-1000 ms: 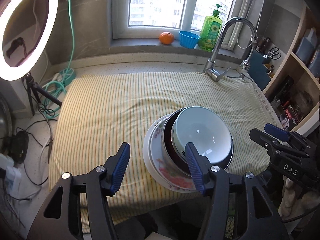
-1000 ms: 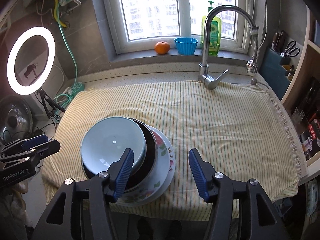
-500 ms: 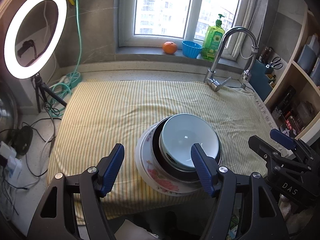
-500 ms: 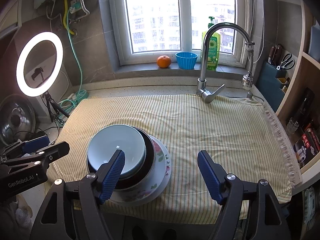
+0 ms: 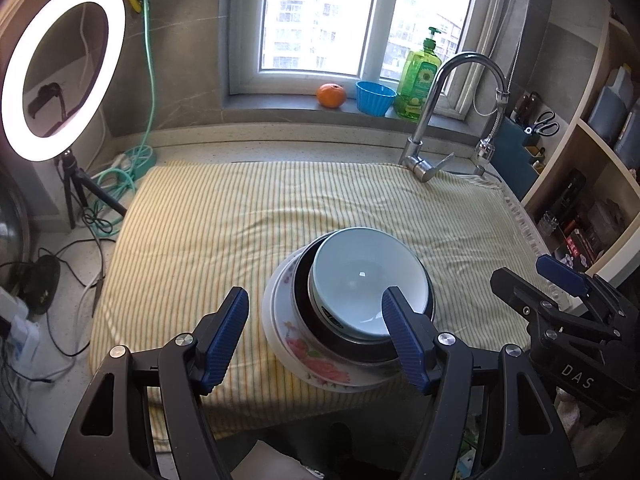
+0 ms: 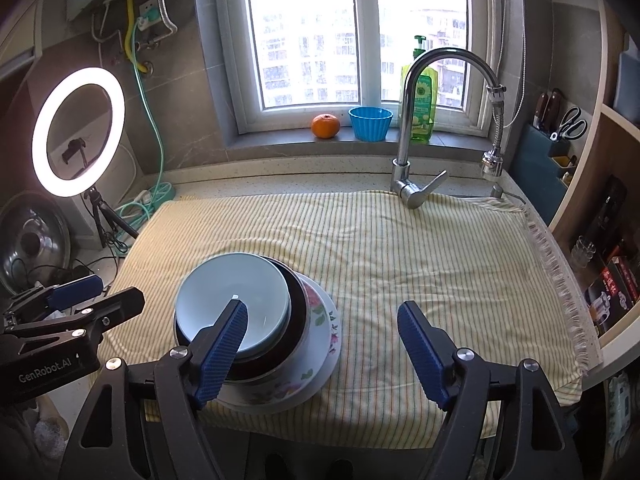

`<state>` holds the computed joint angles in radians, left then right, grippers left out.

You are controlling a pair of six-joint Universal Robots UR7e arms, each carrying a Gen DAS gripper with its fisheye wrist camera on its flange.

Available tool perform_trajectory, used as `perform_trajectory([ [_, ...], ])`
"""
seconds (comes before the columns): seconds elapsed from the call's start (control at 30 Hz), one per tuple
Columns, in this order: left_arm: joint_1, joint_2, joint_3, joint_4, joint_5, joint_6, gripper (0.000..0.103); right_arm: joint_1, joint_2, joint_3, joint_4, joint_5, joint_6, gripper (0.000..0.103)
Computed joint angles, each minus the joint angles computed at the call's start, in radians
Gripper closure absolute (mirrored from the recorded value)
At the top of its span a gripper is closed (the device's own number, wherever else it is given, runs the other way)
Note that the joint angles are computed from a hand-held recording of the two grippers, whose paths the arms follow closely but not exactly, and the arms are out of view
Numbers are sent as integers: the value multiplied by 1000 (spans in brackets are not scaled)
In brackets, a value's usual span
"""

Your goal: Organize plates and bowls

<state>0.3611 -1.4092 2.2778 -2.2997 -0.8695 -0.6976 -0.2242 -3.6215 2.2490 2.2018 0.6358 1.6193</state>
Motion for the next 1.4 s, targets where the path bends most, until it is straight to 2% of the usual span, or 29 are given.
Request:
perform_trajectory([
  [0.6,4,-1,-1,0,-8,7,34,0,0,-2,-2,7,17,29],
  [1.4,14,9,-8,-8,-4,21,34,-23,-7,2,22,6,-7,29],
])
